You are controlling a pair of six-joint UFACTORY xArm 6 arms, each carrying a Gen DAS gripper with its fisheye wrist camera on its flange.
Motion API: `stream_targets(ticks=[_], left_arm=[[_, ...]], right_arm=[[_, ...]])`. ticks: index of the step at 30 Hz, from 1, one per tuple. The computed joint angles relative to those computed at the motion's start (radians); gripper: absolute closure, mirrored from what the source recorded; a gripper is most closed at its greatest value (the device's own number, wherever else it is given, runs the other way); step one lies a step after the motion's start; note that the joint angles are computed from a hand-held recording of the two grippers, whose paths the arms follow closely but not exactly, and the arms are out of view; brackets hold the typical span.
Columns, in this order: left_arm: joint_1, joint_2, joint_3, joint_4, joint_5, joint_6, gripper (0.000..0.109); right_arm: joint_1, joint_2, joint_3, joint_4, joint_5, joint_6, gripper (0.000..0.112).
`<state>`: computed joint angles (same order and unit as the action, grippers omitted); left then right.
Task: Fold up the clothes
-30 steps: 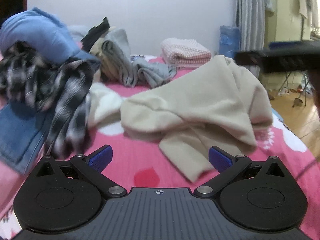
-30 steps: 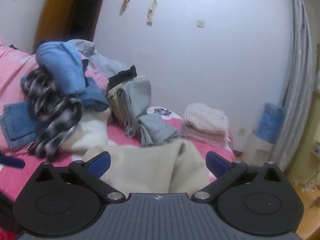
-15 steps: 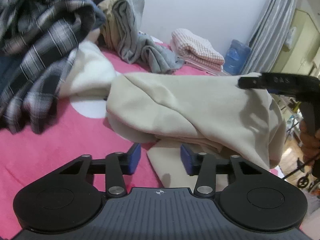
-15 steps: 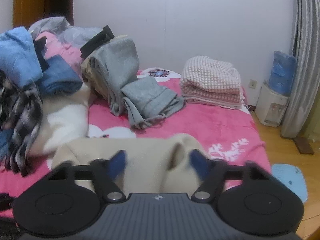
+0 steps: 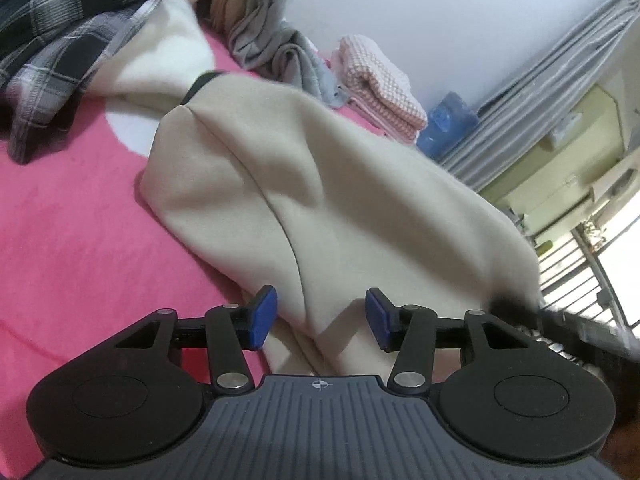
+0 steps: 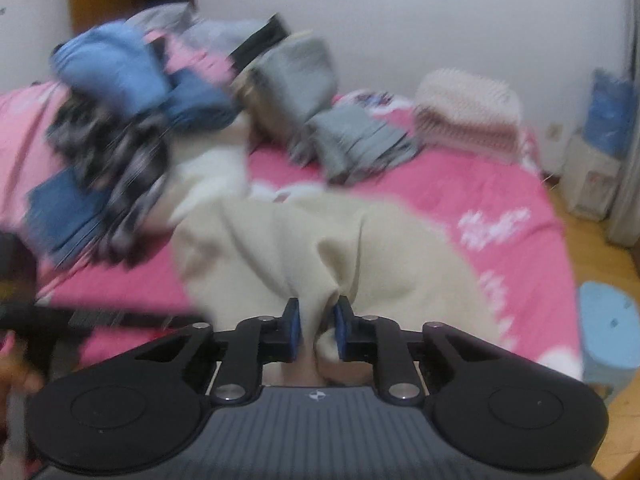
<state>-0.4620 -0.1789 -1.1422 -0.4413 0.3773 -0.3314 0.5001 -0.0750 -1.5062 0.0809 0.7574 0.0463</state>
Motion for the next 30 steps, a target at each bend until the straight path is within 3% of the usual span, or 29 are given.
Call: stream_targets(ticks=[9,12,15,19,21,23,25,27,30], left_arm=[[-0.013,-0.075,0.031,-0.043,0.067,-0.016,0.057],[-0.023,-0.121,0.059,-0.094,0.057,0.025,0.046],[-0.039,-0.142,0.065,-0.044,0.037,0.03,0.044],[-0.05,-0.127,0.034,0.135,0.035,-0.015,0.043],[-0.046,-0.115,0.022,0.166,0.048,-0.047,0.043],[-0.043,-0.122,0.031,0.167,0.052,-0.074,0.043],[-0.043,-0.136,0.043,0.179,0.061,-0.093,0.043],[-0.042,-0.146,0.048,0.208,0.074,-0.101,0.043],[-0.04,-0.171,0.062,0.232,0.09,-0.107,0.043]], right_arm=[[0.065,-0.184,0.247,0.062,0.075,-0.031,0.104],[0.066,-0.192,0.259,0.074,0.132,-0.045,0.109],[0.079,-0.204,0.271,0.053,0.165,-0.061,0.109],[0.04,-0.231,0.251,0.199,0.028,-0.166,0.106],[0.015,-0.221,0.22,0.278,-0.052,-0.209,0.099],[-0.026,-0.16,0.164,0.299,-0.152,-0.168,0.056],[-0.069,-0.075,0.098,0.282,-0.233,-0.084,0.04],[-0.126,0.043,-0.019,0.346,-0.207,-0.02,0.038],[-0.195,0.228,-0.212,0.495,-0.096,0.098,0.033]])
